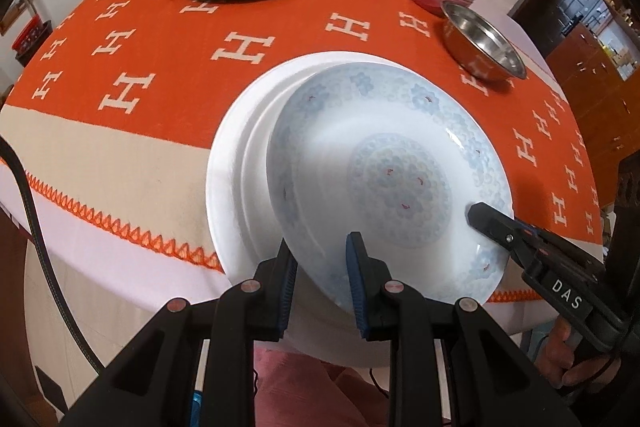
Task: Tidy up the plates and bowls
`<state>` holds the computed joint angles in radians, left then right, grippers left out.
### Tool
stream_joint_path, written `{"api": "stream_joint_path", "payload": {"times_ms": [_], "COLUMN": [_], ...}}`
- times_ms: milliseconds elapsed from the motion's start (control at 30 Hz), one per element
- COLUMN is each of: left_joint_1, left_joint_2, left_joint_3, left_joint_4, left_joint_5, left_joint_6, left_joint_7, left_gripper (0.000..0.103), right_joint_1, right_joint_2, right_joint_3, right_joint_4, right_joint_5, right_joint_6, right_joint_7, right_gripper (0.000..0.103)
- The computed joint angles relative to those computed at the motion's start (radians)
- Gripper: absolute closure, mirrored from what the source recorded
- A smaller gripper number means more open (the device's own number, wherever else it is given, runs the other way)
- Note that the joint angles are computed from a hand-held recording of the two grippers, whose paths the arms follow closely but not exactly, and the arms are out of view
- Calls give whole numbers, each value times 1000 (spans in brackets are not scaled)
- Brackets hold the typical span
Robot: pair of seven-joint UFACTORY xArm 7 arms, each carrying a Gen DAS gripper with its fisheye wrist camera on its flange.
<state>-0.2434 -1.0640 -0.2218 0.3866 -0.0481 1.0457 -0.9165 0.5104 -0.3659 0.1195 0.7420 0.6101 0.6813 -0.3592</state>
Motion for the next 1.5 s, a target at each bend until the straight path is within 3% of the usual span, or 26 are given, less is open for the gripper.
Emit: {"api": "stream_joint_path", "payload": {"times_ms": [467,633,767,867,1000,1300,1400,1500], "left_joint_1": [22,24,33,39,49,92,121,147], "left_joint_2": [88,67,50,30,23,-9,-19,-31], "left_joint_3": [15,10,-3,-6,-1,24,41,69], "left_joint_4": [31,42,64,73,97,156,188,207], "left_joint_5": [8,15,35,50,64,92,114,129], "left_joint_6": [4,28,59,69,90,146,197,220], "left_joint_7": [-3,-10,-14,-12,5,67,99,145], "left_gripper": [80,71,67,55,54,40,26,24], "right_joint_1": [-13,-22,-21,-21,-28,-46,-48,-44], "right_joint_2": [38,48,39,11,-19,-10,3,14], "right_joint_3": [17,35,18,7,1,-6,7,23], "right_joint_4": [50,77,81,68,62,103,124,145], "right_joint_5": [-68,-130,-112,-78,-72,-72,-84,-95], "right_joint_6": [35,74,105,97,74,52,44,29], "right_joint_7": [-10,4,-12,-37,-41,1,34,75], "right_gripper": [84,82,79,66,53,50,49,48]}}
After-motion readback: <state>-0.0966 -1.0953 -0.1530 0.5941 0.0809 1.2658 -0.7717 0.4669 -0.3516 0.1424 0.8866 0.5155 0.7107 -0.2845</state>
